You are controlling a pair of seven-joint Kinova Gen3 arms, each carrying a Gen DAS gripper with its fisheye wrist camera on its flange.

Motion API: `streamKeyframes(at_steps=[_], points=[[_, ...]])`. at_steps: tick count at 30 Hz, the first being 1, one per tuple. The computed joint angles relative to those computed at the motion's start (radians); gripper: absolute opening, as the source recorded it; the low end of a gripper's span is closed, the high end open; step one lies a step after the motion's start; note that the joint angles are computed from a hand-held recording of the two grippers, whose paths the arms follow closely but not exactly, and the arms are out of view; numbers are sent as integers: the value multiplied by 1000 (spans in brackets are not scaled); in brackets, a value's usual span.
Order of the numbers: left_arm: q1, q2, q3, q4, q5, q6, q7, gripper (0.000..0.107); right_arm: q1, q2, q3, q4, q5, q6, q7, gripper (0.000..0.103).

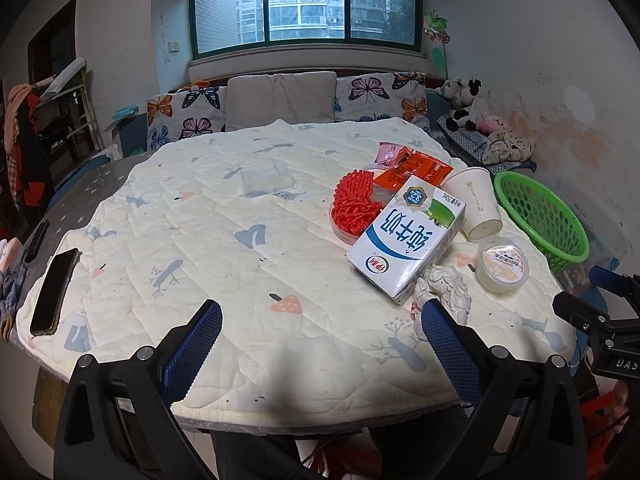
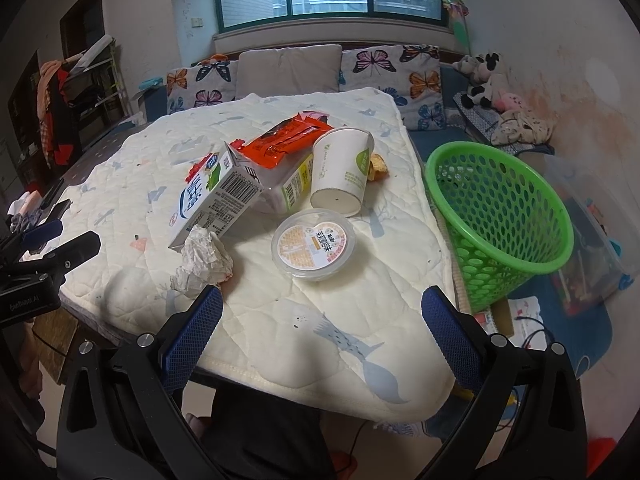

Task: Collect trash
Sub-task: 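Move both tools toward the white milk carton and crumpled tissue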

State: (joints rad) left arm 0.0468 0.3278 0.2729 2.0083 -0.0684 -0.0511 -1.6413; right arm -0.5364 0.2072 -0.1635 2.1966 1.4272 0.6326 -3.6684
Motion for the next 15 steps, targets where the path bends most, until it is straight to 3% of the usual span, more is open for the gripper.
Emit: streamKeyframes(at_steps=[15], points=[[-10,20,13,-18,-4,7,-3,97,7,14,4,-7,4,-7,3,99]])
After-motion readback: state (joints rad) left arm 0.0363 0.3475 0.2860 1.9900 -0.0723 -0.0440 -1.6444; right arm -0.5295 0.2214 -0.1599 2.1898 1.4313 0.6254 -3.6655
